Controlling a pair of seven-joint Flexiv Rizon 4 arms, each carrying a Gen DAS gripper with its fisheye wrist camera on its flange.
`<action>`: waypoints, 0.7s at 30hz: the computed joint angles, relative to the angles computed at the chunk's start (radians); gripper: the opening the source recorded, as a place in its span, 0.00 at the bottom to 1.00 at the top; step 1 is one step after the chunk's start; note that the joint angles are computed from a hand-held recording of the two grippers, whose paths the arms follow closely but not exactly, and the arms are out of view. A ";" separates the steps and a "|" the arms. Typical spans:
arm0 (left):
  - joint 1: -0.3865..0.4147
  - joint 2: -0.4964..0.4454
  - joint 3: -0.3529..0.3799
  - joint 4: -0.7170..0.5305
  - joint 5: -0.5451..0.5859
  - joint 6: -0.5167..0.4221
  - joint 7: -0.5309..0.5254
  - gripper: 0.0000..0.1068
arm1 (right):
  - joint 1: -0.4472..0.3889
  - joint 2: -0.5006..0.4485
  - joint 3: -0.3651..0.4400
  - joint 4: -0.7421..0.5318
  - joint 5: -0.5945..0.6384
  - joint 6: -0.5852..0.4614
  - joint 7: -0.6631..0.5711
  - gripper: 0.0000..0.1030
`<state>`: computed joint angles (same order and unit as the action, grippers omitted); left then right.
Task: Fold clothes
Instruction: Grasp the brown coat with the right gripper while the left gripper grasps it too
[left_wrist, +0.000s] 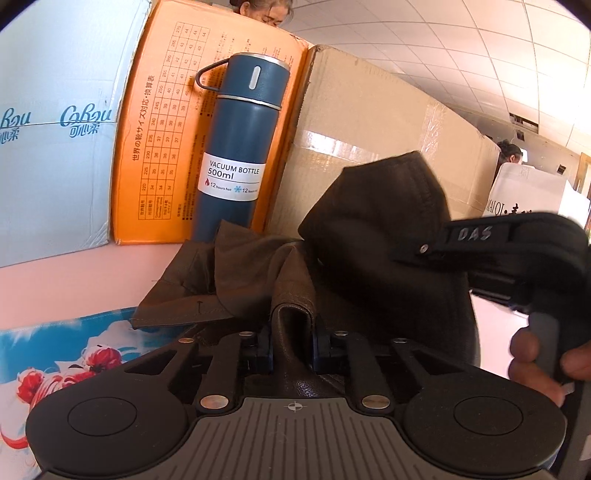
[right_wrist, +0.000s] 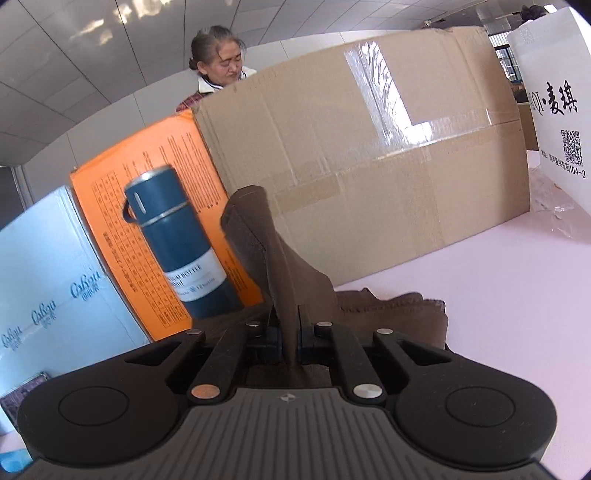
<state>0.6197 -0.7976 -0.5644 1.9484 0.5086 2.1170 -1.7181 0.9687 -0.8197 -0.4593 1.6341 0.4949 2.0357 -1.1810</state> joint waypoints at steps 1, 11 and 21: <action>0.010 0.006 -0.005 0.011 0.002 0.011 -0.008 0.13 | 0.006 0.021 0.007 0.017 -0.001 0.027 -0.006 0.06; 0.109 0.152 0.071 0.186 0.087 0.143 -0.185 0.09 | -0.061 0.237 0.254 0.124 -0.055 0.155 -0.118 0.06; 0.188 0.334 0.329 0.371 0.143 0.414 -0.312 0.06 | -0.189 0.263 0.537 0.100 -0.236 0.188 -0.078 0.06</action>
